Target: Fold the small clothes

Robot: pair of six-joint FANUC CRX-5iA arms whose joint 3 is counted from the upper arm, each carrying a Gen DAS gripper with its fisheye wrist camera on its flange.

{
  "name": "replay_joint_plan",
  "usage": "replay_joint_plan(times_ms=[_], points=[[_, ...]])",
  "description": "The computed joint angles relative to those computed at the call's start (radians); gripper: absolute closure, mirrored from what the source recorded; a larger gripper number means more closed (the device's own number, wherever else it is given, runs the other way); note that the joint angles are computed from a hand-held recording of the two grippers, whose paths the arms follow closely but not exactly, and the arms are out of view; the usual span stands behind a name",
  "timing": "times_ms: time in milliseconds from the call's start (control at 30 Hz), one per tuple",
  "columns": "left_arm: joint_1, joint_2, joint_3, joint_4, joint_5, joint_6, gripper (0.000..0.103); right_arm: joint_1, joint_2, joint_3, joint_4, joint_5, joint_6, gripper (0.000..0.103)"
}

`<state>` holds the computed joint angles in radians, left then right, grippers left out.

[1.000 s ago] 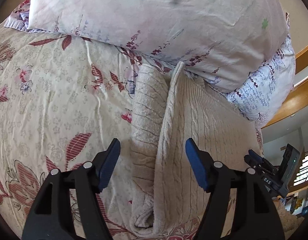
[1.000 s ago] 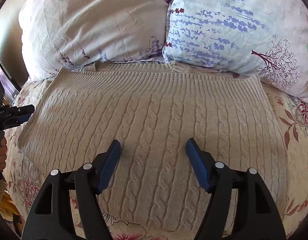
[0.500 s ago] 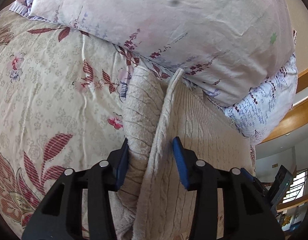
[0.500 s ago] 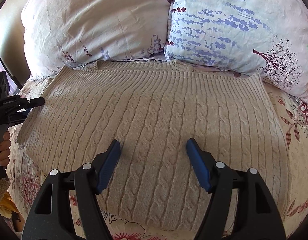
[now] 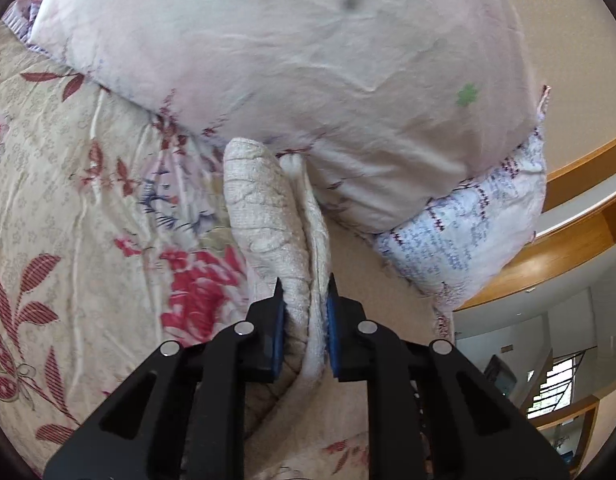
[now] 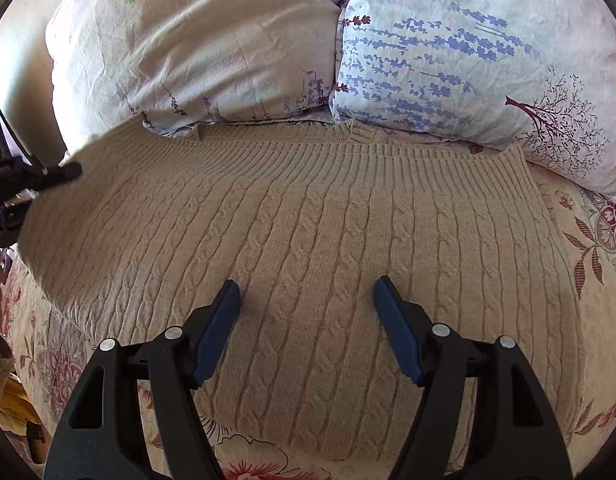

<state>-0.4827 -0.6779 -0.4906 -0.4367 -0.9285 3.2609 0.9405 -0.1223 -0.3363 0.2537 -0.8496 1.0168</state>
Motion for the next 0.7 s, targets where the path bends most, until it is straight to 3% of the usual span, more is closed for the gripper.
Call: replay_joint_plan(times_ms=[233, 467, 533, 600, 633, 700], points=[[-0.059, 0.175, 0.167, -0.059, 0.114, 0.013, 0.087, -0.032, -0.057, -0.019, -0.020, -0.007, -0.019, 0.032], [0.041, 0.396, 0.151, 0.217, 0.362, -0.138, 0.084, -0.100, -0.132, -0.051, -0.059, -0.027, -0.026, 0.032], [0.060, 0.416, 0.109, 0.294, 0.445, -0.170, 0.079, -0.142, -0.151, -0.032, -0.129, -0.025, 0.013, 0.032], [0.085, 0.407, 0.017, 0.450, 0.603, -0.291, 0.078, -0.206, -0.162, 0.005, -0.255, -0.025, 0.083, 0.032], [0.081, 0.405, 0.003, 0.473, 0.636, -0.314, 0.072, -0.248, -0.161, 0.032, -0.336, -0.031, 0.128, 0.032], [0.057, 0.379, 0.036, 0.362, 0.593, -0.247, 0.062, -0.361, -0.137, 0.109, -0.554, -0.073, 0.245, 0.033]])
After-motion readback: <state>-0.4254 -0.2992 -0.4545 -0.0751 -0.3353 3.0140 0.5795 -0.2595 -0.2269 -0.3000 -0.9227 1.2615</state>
